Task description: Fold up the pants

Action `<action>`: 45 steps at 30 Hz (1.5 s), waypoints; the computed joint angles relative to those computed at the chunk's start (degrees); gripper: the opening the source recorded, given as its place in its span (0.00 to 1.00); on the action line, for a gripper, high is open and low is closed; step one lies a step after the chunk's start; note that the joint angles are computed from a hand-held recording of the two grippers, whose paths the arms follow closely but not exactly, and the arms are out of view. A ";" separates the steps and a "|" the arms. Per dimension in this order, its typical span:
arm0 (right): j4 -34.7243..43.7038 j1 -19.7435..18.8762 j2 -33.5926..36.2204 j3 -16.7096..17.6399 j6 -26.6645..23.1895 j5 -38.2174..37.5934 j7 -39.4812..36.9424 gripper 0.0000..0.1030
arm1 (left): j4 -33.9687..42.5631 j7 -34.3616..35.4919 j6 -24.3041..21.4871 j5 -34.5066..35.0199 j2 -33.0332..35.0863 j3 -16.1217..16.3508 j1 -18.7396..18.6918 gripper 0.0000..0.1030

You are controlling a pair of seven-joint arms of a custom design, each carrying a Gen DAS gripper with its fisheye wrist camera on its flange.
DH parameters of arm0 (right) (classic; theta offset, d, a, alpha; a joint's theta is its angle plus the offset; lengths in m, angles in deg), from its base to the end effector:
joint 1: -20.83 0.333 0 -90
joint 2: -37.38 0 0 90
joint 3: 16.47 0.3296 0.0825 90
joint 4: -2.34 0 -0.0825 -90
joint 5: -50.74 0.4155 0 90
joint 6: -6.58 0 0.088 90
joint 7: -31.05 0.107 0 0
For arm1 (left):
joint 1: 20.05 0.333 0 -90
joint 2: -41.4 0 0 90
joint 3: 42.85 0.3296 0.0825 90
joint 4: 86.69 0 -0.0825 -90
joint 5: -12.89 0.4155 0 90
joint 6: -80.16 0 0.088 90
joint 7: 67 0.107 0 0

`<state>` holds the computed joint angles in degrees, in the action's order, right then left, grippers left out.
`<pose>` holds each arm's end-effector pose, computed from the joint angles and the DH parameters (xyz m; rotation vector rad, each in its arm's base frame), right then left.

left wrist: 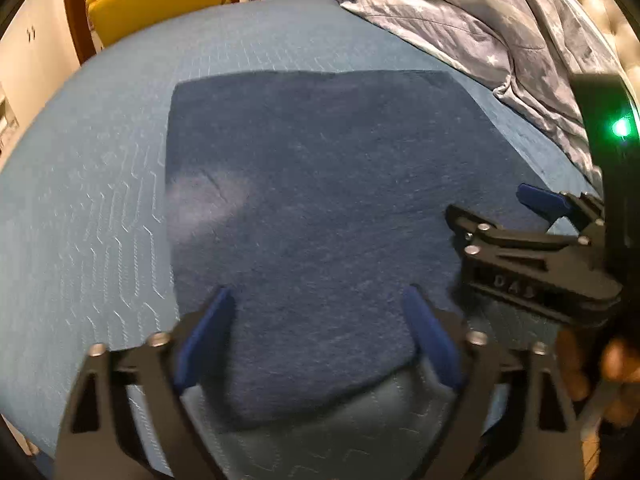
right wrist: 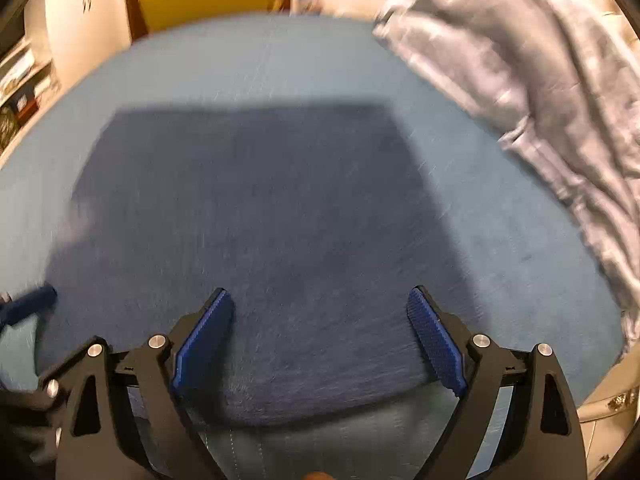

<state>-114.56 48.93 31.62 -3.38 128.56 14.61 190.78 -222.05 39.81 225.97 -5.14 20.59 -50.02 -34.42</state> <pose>0.4486 0.3626 0.5147 -1.7415 2.1399 -0.7737 0.4679 -0.1853 0.5251 -1.4836 2.3961 -0.7723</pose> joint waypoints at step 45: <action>3.26 3.63 -8.66 7.41 -18.96 -1.55 12.39 0.84 | -2.12 3.91 -2.29 -7.03 -13.74 4.43 -3.24 0.93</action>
<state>-111.29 52.56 22.96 4.03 109.60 13.06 203.17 -224.17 43.72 223.67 -12.17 6.85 -45.59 -37.67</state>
